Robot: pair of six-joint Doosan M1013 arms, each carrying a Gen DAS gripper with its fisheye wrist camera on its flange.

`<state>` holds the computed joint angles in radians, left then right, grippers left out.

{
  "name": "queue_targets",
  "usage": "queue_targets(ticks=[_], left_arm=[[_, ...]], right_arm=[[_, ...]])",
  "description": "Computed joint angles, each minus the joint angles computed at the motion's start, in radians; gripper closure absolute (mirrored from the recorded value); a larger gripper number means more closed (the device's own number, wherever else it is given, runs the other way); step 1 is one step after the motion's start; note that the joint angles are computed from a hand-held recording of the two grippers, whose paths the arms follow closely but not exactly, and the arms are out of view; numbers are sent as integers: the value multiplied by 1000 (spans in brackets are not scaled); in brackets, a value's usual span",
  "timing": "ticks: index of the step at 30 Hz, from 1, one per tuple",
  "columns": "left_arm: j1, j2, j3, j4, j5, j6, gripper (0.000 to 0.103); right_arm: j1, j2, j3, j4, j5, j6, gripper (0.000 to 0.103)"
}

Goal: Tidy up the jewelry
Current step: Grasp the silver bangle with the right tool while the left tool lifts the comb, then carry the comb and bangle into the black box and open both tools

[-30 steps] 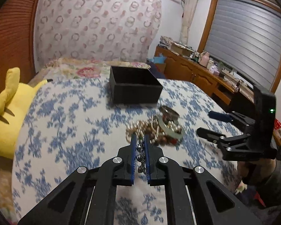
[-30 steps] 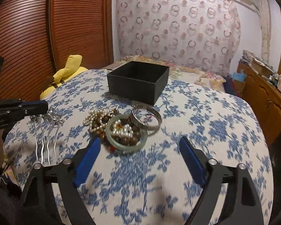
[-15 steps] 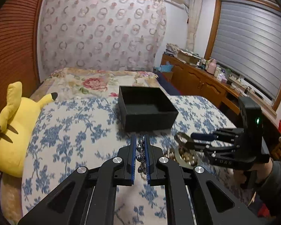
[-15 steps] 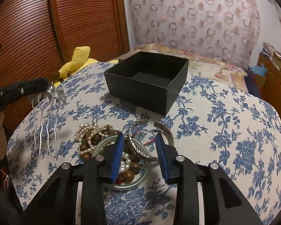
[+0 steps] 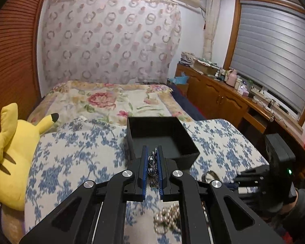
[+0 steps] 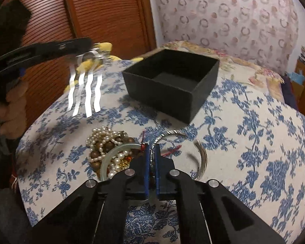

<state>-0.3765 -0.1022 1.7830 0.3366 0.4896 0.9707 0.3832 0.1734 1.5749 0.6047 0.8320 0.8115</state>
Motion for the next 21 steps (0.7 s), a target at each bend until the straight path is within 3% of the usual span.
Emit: queue_targets(ticks=[10,21], left_arm=[[26,74,-74,-30,-7,35,96],[46,159,-148,-30,13,25,96]], right_arm=[[-23,-3,-58,49,-21,-68,99],[-19,73,-170,82,-13,-81,99]])
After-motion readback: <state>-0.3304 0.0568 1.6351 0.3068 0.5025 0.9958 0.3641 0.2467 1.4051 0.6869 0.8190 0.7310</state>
